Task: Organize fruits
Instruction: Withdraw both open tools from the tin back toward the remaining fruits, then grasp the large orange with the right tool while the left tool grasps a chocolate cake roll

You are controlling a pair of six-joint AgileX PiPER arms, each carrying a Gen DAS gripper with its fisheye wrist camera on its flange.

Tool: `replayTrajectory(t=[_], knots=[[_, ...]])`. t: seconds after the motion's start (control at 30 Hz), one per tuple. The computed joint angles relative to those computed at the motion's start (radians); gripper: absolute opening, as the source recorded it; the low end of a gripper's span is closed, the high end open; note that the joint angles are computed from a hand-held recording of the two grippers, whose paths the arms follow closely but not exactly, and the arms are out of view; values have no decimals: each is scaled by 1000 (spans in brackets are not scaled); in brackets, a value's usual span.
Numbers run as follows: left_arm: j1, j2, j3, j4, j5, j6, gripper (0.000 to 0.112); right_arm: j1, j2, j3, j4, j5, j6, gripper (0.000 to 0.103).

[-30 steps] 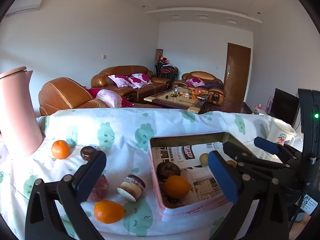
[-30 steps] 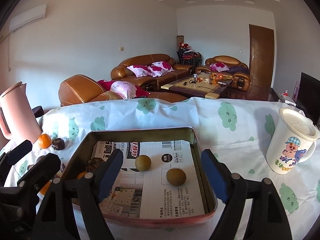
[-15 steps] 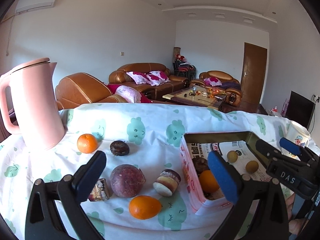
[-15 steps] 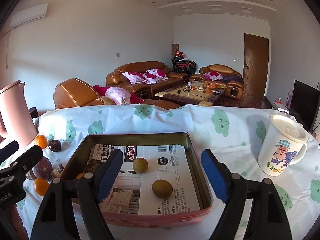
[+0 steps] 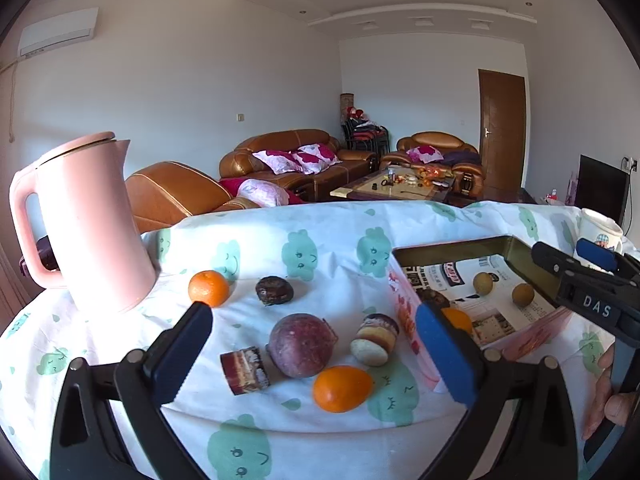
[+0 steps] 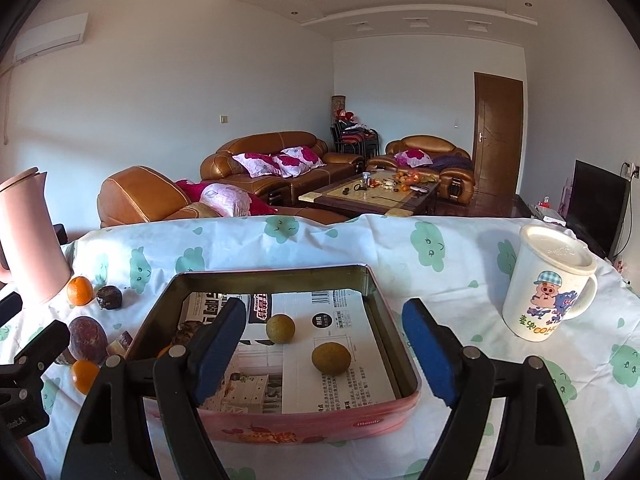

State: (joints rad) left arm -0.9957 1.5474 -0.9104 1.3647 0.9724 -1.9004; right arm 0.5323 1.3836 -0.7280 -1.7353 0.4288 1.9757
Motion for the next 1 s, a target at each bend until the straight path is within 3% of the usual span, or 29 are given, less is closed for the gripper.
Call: replayTrajectory(t=[0.23, 0.53, 0.83, 1.0], knots=[[42, -78, 87, 4, 4, 9, 103, 76, -9, 9, 57, 70, -31, 82], [189, -194, 196, -37, -53, 58, 103, 208, -8, 5, 140, 131, -83, 82], [363, -242, 229, -119, -126, 205, 103, 344, 60, -68, 246, 57, -150, 82], [405, -248, 231, -139, -147, 261, 103, 424, 152, -174, 417, 18, -334, 81]])
